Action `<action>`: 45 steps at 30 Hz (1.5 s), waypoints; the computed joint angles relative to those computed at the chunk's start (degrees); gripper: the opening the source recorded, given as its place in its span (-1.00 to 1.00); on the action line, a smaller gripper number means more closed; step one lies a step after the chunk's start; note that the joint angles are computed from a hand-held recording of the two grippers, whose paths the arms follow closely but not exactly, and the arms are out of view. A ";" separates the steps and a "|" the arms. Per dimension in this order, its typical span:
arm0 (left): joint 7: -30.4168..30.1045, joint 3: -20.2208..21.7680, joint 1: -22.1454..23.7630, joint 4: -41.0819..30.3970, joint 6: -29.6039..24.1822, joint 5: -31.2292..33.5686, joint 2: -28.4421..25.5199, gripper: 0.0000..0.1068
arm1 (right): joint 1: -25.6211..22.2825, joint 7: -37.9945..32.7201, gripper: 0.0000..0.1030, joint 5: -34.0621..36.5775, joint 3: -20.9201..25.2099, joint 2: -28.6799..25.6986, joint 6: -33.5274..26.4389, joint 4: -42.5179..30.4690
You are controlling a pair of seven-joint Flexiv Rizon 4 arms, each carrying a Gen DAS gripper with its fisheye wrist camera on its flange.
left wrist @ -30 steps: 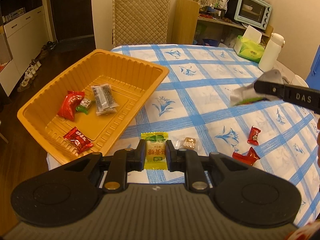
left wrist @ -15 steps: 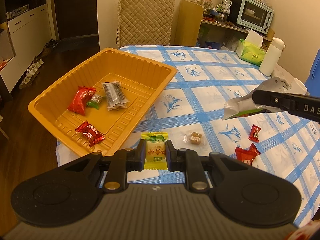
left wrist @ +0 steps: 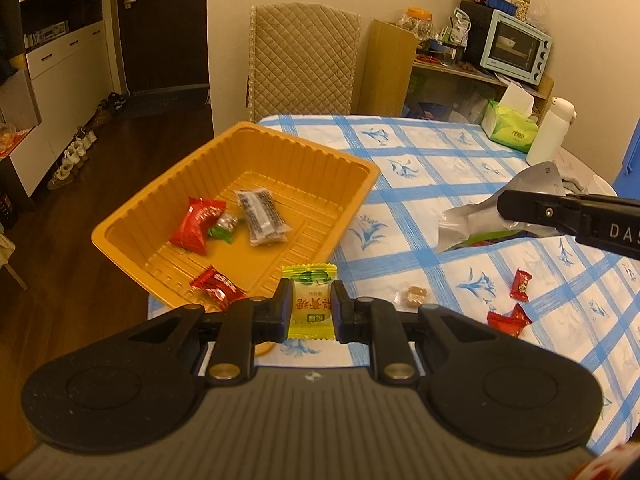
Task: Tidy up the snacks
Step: 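Carry the yellow-green candy and stick packet over the orange basket with both tools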
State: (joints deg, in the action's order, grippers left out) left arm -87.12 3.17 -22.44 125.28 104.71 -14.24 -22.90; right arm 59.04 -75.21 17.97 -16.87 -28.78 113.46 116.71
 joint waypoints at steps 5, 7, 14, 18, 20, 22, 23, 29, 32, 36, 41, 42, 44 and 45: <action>0.55 -1.32 2.85 -0.66 -0.35 1.00 0.07 -0.66 | -0.28 0.23 -0.67 -1.69 0.41 -1.11 -1.00 -2.64; 0.90 -1.86 4.07 -1.09 -0.52 1.55 -0.02 -0.66 | -0.70 0.50 -0.67 -2.68 0.77 -1.81 -1.21 -3.87; 1.99 -2.70 7.07 -4.29 -3.21 2.40 -1.29 -0.66 | -3.47 2.63 -0.67 -7.31 2.38 -5.49 -3.44 -10.26; 2.69 -3.25 8.81 -6.45 -4.67 2.98 -2.46 -0.66 | -5.76 5.20 -0.67 -11.11 3.29 -8.24 -5.83 -14.89; 2.92 -3.28 9.40 -7.62 -5.47 3.11 -3.16 -0.66 | -7.05 6.75 -0.67 -13.33 3.93 -9.72 -7.26 -17.35; 3.07 -3.40 9.98 -8.79 -6.19 3.16 -3.97 -0.66 | -7.26 8.33 -0.67 -15.23 3.12 -11.48 -8.55 -19.64; 3.13 -3.47 10.25 -9.34 -6.58 3.17 -4.38 -0.66 | -6.70 9.07 -0.67 -16.01 1.93 -12.41 -9.16 -20.57; 3.60 -4.42 12.01 -12.27 -8.73 3.22 -6.61 -0.66 | -5.77 13.36 -0.67 -22.37 -2.78 -18.16 -14.79 -26.98; 3.90 -5.05 12.82 -13.26 -9.45 3.26 -7.48 -0.66 | -6.38 15.51 -0.67 -25.30 -3.46 -20.41 -17.08 -29.56; 4.11 -5.15 13.14 -14.75 -10.70 3.20 -8.59 -0.66 | -7.49 18.37 -0.67 -28.63 -3.66 -22.67 -19.03 -32.21; 4.43 -5.43 13.51 -16.24 -11.79 3.20 -9.71 -0.66 | -8.72 22.31 -0.67 -32.11 -3.47 -24.17 -21.40 -34.61; 4.48 -5.54 13.61 -16.47 -11.91 3.19 -9.91 -0.66 | -9.19 23.00 -0.67 -32.73 -3.10 -24.40 -21.68 -35.04; 4.70 -5.90 13.96 -16.86 -12.18 3.15 -10.30 -0.66 | -10.21 24.33 -0.67 -33.94 -2.16 -24.60 -22.27 -35.74; 4.68 -5.84 13.88 -17.05 -12.30 3.14 -10.45 -0.66 | -10.86 24.80 -0.67 -34.61 -1.43 -24.69 -22.48 -36.04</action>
